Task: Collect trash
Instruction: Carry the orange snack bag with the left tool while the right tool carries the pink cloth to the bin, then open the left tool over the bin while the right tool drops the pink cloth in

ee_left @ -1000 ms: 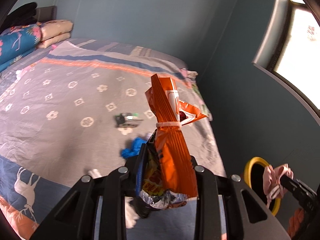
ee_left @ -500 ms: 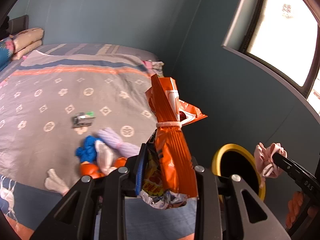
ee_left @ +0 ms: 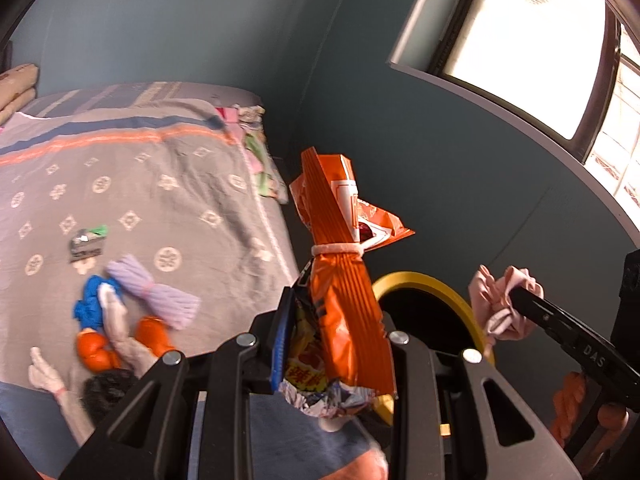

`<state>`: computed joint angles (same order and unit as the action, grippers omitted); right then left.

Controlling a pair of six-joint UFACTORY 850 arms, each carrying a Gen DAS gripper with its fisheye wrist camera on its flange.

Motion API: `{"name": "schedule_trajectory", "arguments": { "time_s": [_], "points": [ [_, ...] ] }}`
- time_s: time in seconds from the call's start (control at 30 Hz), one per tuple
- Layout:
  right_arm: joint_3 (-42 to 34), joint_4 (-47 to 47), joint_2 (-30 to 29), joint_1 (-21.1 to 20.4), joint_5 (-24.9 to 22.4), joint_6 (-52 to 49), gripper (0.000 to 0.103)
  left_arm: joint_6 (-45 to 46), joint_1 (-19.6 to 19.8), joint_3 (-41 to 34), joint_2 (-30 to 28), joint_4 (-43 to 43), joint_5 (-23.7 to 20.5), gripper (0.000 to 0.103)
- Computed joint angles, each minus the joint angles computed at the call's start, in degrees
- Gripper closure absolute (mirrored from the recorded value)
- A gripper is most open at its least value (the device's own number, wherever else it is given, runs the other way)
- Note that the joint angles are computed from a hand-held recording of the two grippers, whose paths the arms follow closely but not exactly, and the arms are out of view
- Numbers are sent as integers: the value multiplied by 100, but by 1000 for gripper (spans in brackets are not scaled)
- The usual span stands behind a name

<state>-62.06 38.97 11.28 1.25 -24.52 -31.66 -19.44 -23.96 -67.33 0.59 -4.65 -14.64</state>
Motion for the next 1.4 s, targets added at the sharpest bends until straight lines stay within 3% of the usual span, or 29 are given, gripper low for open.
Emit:
{"name": "schedule_trajectory", "arguments": {
  "time_s": [0.2, 0.3, 0.77, 1.03, 1.13, 1.4],
  "points": [
    [2, 142, -53, -252, 44, -81, 81, 663, -217, -295, -369, -659, -48, 77],
    [-3, 104, -97, -380, 103, -58, 81, 599, -333, -460, -571, -548, -109, 77],
    [62, -280, -245, -687, 357, 292, 79, 1772, -540, -935, -1284, -1732, -217, 76],
    [57, -322, -401, -843, 313, 366, 69, 2312, -610, -1064, -1551, -2403, -233, 74],
    [24, -429, -473, -881, 264, 531, 63, 2392, -635, -1084, -1589, -2455, -220, 70],
    [12, -624, -534, -952, 289, 951, 56, 2570, -581, -982, -1518, -2801, -207, 44]
  ]
}}
